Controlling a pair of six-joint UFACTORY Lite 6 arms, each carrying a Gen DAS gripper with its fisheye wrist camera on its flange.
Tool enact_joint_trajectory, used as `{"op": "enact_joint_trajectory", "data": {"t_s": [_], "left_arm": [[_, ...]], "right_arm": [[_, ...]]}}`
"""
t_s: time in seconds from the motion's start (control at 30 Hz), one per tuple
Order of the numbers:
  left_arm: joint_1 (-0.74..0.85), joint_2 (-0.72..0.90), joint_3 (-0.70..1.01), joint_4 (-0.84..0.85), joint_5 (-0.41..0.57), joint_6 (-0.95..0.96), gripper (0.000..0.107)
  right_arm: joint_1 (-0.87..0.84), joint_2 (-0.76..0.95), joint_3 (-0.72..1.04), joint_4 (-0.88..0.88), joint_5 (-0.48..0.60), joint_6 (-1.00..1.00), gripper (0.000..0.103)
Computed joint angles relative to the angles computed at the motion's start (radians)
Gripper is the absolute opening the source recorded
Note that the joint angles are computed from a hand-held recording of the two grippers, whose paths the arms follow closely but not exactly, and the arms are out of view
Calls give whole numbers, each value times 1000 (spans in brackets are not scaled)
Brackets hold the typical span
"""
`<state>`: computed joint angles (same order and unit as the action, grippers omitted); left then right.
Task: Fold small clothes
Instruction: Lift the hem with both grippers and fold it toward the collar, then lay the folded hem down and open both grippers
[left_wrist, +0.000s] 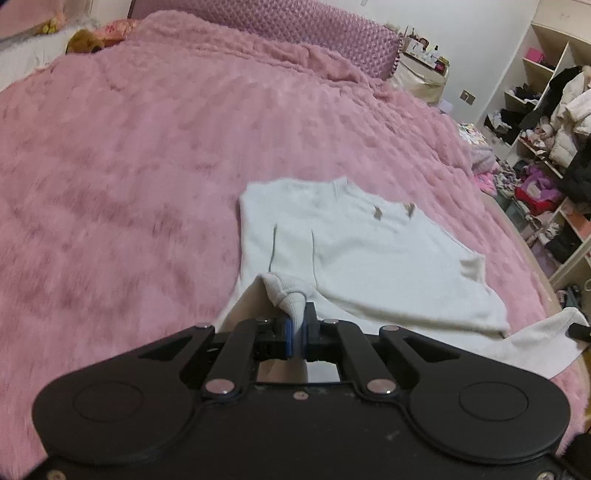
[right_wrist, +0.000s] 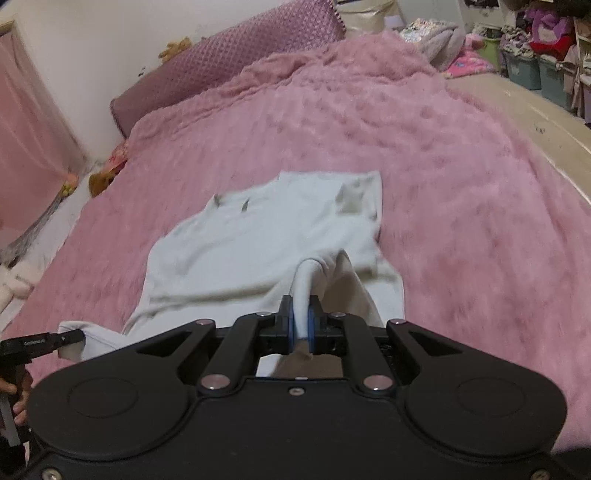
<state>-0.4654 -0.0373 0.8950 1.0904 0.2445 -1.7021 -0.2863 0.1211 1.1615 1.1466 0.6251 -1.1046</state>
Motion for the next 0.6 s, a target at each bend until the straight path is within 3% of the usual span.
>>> {"op": "enact_joint_trajectory", "data": {"t_s": [0.13, 0.27, 0.47, 0.6], "left_arm": [[0, 165, 124, 231, 57, -189, 3], [42, 343, 269, 355, 35, -317, 3], [87, 606, 571, 243, 30, -166, 3], [91, 722, 725, 107, 49, -12, 3]], "right_arm": [[73, 155, 145, 48, -94, -16, 3], [146, 270, 237, 143, -231, -101, 3], [220, 492, 472, 244, -367, -140, 3], [224, 639, 677, 42, -382, 113, 3]]}}
